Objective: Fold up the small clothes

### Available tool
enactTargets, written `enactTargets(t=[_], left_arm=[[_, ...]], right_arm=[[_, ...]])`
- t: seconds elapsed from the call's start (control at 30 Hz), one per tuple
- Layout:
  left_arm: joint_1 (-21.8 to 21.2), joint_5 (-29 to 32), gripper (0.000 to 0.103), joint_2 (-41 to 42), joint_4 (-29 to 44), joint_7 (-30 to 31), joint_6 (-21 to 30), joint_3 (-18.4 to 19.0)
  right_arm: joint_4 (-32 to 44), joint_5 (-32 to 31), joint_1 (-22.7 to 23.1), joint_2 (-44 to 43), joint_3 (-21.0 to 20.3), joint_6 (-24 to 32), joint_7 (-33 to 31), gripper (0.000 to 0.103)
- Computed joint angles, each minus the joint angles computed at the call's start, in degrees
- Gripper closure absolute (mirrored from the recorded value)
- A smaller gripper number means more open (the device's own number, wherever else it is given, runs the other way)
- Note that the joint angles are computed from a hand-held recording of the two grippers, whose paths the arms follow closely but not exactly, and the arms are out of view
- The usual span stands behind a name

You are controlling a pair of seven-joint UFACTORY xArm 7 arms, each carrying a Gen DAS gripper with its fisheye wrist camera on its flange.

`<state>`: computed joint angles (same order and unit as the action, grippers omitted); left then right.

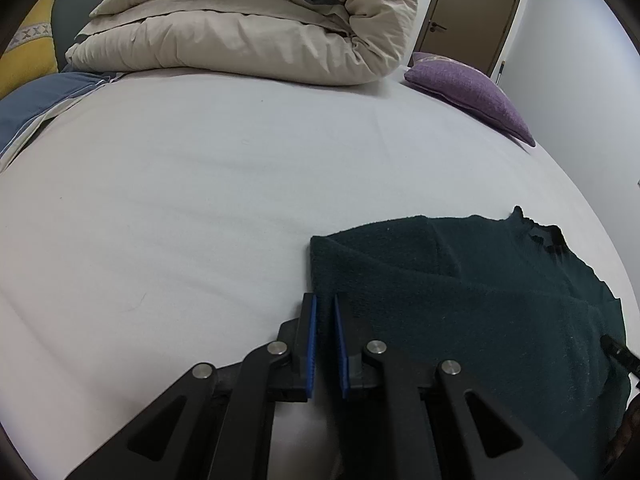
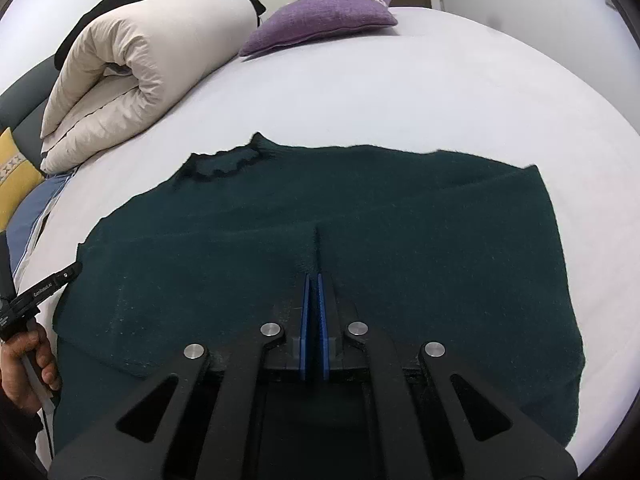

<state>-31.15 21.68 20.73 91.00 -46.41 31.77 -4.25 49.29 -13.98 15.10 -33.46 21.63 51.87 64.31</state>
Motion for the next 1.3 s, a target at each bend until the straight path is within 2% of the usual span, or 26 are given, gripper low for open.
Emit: enactTargets(t=[0.13, 0.23, 0.27, 0.37, 0.43, 0.47, 0.57, 0.67, 0.73, 0.8, 0.83, 0.9, 0.97, 1.13, 1.17, 1.23, 1.3], left_arm=[[0.6, -1.2, 0.090, 0.2, -0.1, 0.7, -0.6, -0.4], [2.5, -5.5, 0.088, -0.7, -0.6, 3.2, -1.1, -1.8], [2.1, -5.3, 0.081, -2.1, -1.3, 1.6, -0.1, -1.0], [1.6, -2.1, 0.079, -7.0, -5.9, -2.7, -1.6, -0.2], [2.3, -2.4, 0.079, -9.4, -8.1, -2.3, -2.5, -1.6], [2.1, -1.6, 0.079, -10.0, -8.3, -1.7, -2.2, -2.3], [0.3, 2.9, 0.079, -9.8, -6.9, 0.1, 0.0, -3.9], [-2.7, 8.7, 0.078, -5.8, -2.4, 1.1, 8.3, -3.8], [-2.3, 8.3, 0.073, -5.0, -3.7, 0.8, 7.8, -3.1], [-1.6, 7.7, 0.065, -5.7, -5.2, 0.3, 6.1, -2.7], [-1.2, 7.1, 0.064, -5.7, -5.0, 0.8, 6.5, -2.8], [-1.8, 8.7, 0.056, -5.6, -4.4, 1.0, 8.1, -2.4], [-2.2, 10.4, 0.054, -6.6, -4.8, 0.0, 9.9, -2.2], [-0.2, 9.1, 0.055, -19.1, -16.5, -4.0, 7.0, -4.8], [0.3, 7.5, 0.055, -23.0, -20.4, -4.2, 6.0, -5.8], [0.3, 0.7, 0.049, -30.1, -26.9, -0.3, 4.5, -7.1], [-1.2, -7.8, 0.029, -36.3, -33.0, 3.6, 3.0, -7.2]], right_arm=[[-5.1, 1.0, 0.8, -2.7, -2.0, -4.9, -0.6, 0.101], [-7.7, 4.3, 1.6, -4.3, -4.6, -8.8, -2.6, 0.098], [-7.2, 5.6, 1.7, -5.2, -4.8, -7.2, -2.6, 0.097], [-6.1, 6.2, -0.1, -8.8, -2.3, -4.0, 0.9, 0.085], [-7.2, 5.9, -1.2, -12.3, -0.5, -6.4, 3.8, 0.052], [-7.4, 5.7, -1.7, -13.0, 0.5, -8.5, 5.0, 0.048], [-5.5, 6.1, -0.8, -10.0, 1.4, -10.5, 3.3, 0.048], [-3.1, 6.4, 0.6, -4.6, 1.9, -9.5, 0.7, 0.048], [-2.6, 6.4, 1.5, -1.6, 1.7, -7.4, -0.7, 0.049], [-4.2, 2.9, 1.2, -2.8, 2.9, -8.4, -1.2, 0.050], [-3.8, 2.6, 1.2, -3.2, 3.2, -6.3, -0.7, 0.050], [-4.3, 3.5, 2.1, -5.1, 2.3, -3.6, -0.1, 0.050], [-5.2, 4.9, 2.8, -8.9, 1.8, -0.3, 1.2, 0.050], [-5.5, 7.7, 5.2, -24.8, 4.1, 11.2, 5.1, 0.049], [-4.9, 8.5, 5.7, -27.9, 5.0, 14.0, 5.4, 0.049], [-3.2, 10.7, 6.7, -33.2, 6.8, 20.1, 5.9, 0.044], [-1.2, 13.5, 7.4, -38.6, 9.0, 26.7, 7.0, 0.042]])
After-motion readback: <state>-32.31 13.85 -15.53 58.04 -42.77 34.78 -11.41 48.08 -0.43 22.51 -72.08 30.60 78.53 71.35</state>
